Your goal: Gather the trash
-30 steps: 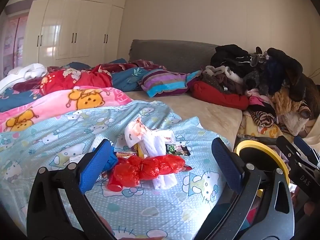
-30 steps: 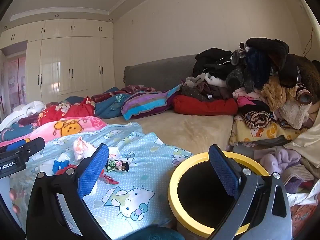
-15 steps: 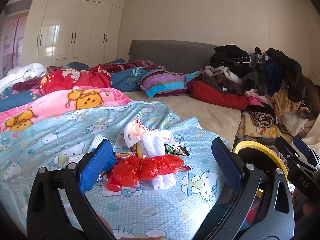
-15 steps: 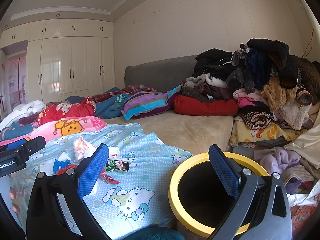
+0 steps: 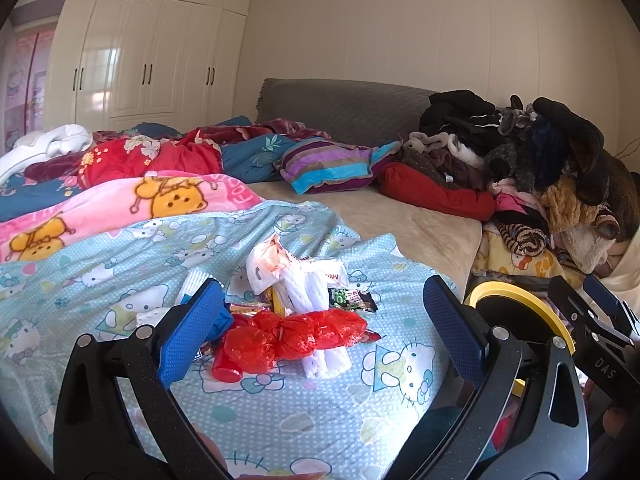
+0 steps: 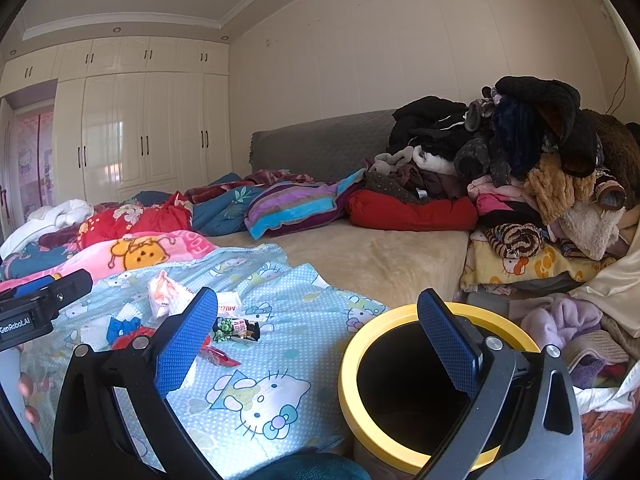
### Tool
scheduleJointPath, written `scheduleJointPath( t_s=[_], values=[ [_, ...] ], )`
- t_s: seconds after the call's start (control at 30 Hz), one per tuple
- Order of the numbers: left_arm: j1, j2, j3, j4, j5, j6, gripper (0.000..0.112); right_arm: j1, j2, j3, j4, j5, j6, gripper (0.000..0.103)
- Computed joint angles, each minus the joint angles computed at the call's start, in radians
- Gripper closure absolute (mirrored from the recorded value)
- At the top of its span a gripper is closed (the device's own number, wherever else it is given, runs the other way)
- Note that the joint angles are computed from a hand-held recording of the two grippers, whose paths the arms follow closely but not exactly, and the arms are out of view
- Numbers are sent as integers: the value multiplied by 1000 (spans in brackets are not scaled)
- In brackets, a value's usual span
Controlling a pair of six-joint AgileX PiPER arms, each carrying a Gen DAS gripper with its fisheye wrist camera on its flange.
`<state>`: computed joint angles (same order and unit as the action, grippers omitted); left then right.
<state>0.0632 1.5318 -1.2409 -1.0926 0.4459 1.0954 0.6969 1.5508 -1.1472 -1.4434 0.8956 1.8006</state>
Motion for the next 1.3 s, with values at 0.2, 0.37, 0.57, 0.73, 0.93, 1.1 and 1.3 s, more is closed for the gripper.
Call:
scheduleJointPath(
  t_s=[0.2, 0.37, 0.57, 0.73, 0.93, 1.1, 1.3],
  values=[
    [-8, -1, -2, 25, -2, -32, 20, 2, 6, -3, 0, -1, 2, 6],
    [-41, -14, 2, 76, -27, -96, 20, 8, 20, -5, -3, -14, 12, 6],
    [8, 15, -6, 27, -15, -45, 20, -24, 37, -34, 33, -117, -41, 6],
    [83, 64, -40, -18, 3, -12, 20, -35, 96, -115, 91, -203, -135, 6],
    [128, 87, -55, -3, -17, -53, 20, -37, 185, -240, 201, -284, -287, 6],
    [184, 139, -150, 98, 8, -181, 20, -43, 261, -350, 322, -336, -434, 6],
    [239, 213, -237, 205, 31, -299, 20, -63, 382, -526, 586, -346, -727, 6]
  ],
)
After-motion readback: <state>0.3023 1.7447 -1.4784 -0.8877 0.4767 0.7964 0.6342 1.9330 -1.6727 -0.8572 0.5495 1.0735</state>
